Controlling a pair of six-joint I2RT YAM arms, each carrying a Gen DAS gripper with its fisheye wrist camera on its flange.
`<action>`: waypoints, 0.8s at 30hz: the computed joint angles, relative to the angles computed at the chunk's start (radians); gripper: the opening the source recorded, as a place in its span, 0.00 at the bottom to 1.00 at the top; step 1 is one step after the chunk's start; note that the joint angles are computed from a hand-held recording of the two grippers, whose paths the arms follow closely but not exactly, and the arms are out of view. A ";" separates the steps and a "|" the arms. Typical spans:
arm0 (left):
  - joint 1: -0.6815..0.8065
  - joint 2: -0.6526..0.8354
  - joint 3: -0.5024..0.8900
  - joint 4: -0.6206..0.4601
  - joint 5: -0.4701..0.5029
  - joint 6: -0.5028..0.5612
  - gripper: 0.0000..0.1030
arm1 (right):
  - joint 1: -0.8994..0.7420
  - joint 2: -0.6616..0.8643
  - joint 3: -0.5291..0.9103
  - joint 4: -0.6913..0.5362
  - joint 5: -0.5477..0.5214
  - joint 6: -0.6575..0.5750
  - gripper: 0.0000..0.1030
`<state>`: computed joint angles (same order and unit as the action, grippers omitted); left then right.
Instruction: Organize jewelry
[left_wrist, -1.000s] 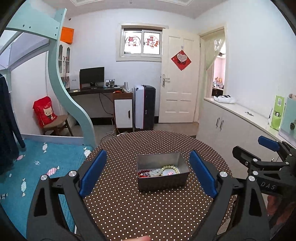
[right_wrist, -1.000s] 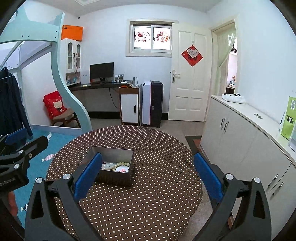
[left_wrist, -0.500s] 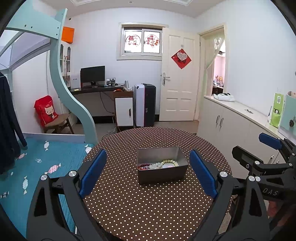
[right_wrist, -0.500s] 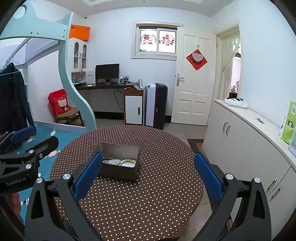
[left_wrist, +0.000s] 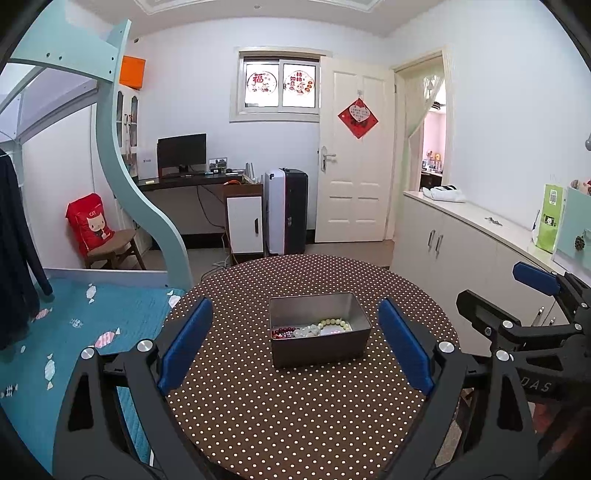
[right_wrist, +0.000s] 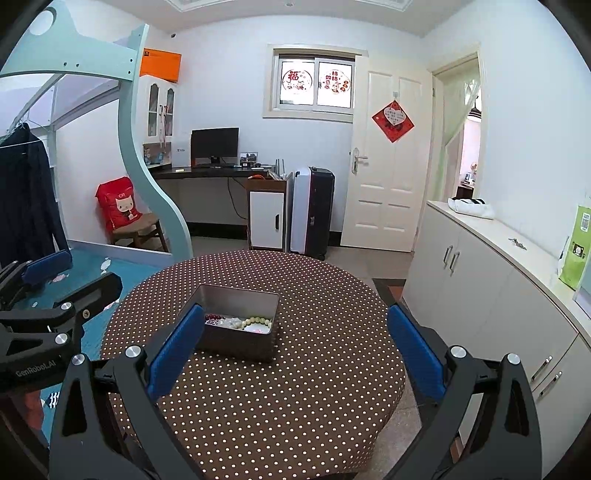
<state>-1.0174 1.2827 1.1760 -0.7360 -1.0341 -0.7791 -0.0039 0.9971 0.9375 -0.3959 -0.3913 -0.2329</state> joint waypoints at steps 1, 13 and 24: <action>0.000 0.001 0.001 -0.001 -0.001 -0.001 0.88 | 0.000 0.001 0.000 0.000 0.003 -0.001 0.93; 0.014 0.009 -0.007 -0.007 0.022 -0.025 0.88 | 0.005 0.011 0.004 -0.006 0.005 0.001 0.93; 0.015 0.002 -0.011 -0.017 0.020 -0.033 0.88 | 0.013 0.018 0.010 -0.009 0.012 0.001 0.93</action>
